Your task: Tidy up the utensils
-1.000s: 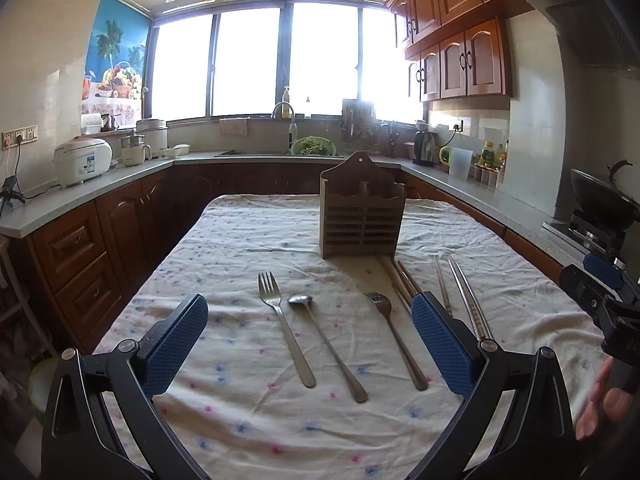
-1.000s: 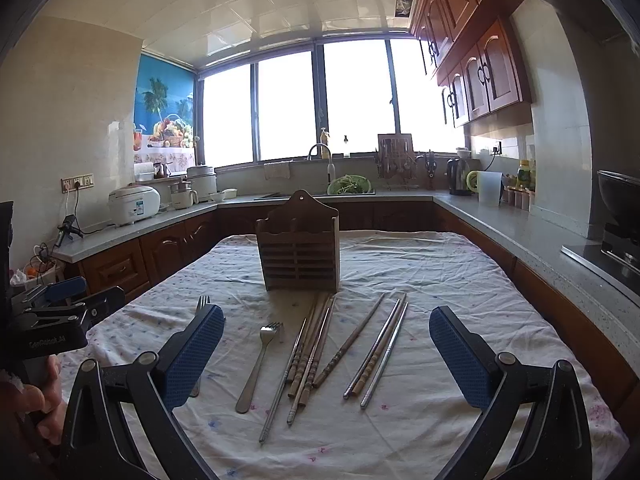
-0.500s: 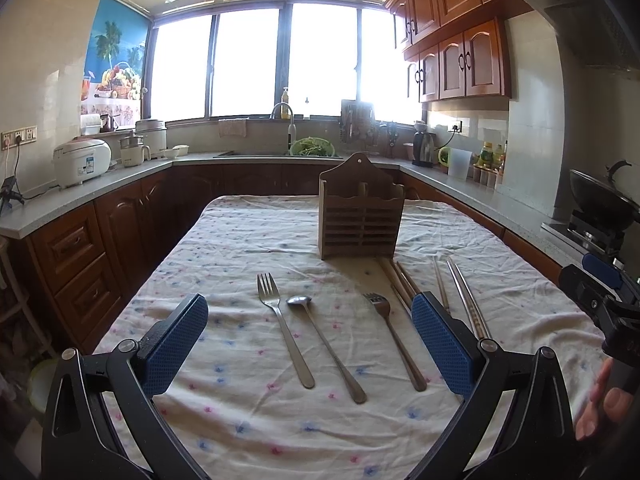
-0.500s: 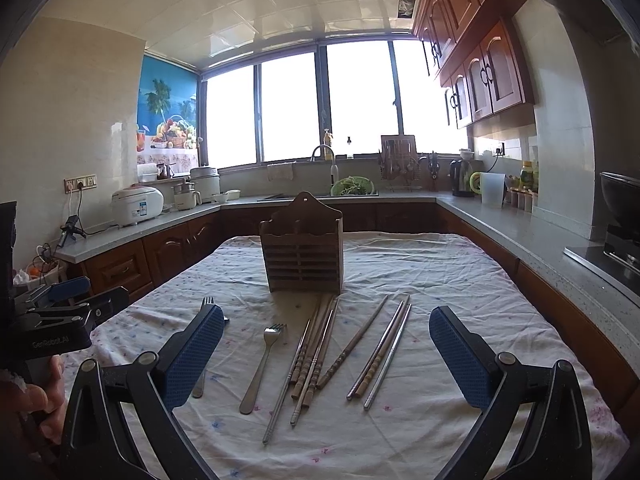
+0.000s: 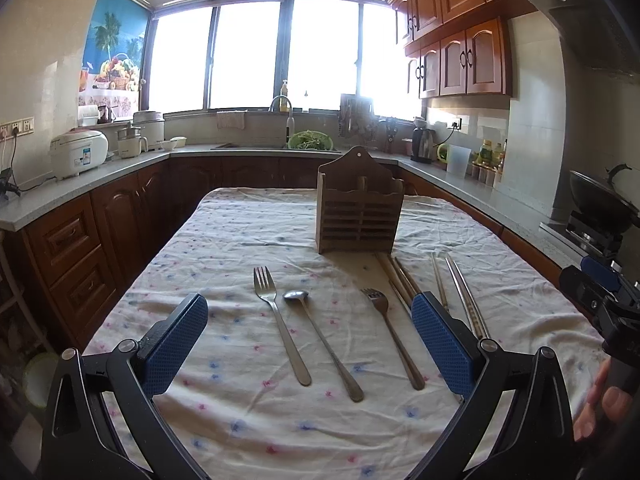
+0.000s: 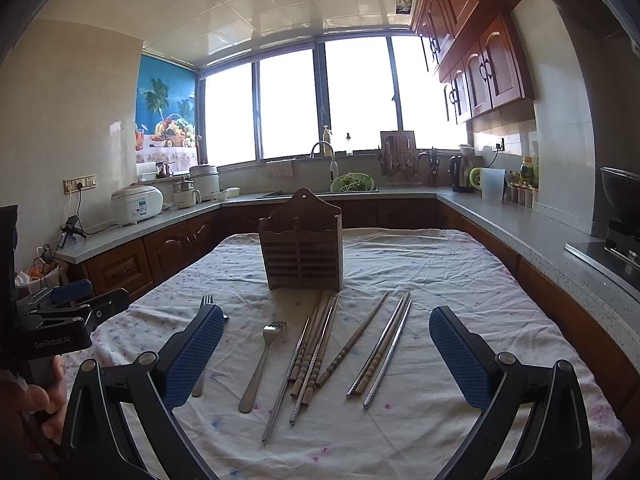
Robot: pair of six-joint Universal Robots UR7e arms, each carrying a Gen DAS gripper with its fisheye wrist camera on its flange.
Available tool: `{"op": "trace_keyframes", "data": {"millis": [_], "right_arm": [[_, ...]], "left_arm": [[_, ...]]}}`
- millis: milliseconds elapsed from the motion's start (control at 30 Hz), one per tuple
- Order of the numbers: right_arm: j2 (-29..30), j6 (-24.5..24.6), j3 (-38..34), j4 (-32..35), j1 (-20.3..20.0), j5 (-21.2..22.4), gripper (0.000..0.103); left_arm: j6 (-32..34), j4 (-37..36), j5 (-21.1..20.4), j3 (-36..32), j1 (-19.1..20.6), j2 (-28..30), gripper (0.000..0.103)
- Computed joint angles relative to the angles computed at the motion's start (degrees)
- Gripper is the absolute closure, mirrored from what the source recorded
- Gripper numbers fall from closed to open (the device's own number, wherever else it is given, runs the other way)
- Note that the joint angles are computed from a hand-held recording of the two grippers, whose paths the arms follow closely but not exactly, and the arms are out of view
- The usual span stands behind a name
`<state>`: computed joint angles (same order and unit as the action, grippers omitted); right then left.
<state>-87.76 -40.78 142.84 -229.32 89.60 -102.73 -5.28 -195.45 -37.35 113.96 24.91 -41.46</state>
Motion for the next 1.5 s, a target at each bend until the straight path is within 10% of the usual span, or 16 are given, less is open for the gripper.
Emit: {"op": "trace_keyframes", "data": {"millis": [767, 1233, 1500], "right_arm": [[-4.62, 7.49, -6.1, 16.59, -4.78, -0.14, 0.003], [-1.33, 18.58, -20.53, 37.71, -8.45, -5.28, 0.067], [2.97, 24.29, -28.76, 47.52, -11.13, -5.49, 0.076]], "left_arm": [[-8.07, 22.91, -12.42, -13.06, 7.57, 2.41, 0.006], [-6.9, 43.92, -19.98, -35.97, 12.06, 13.43, 0.03], [-7.34, 57.62, -22.99, -53.49, 14.41, 23.29, 0.052]]}}
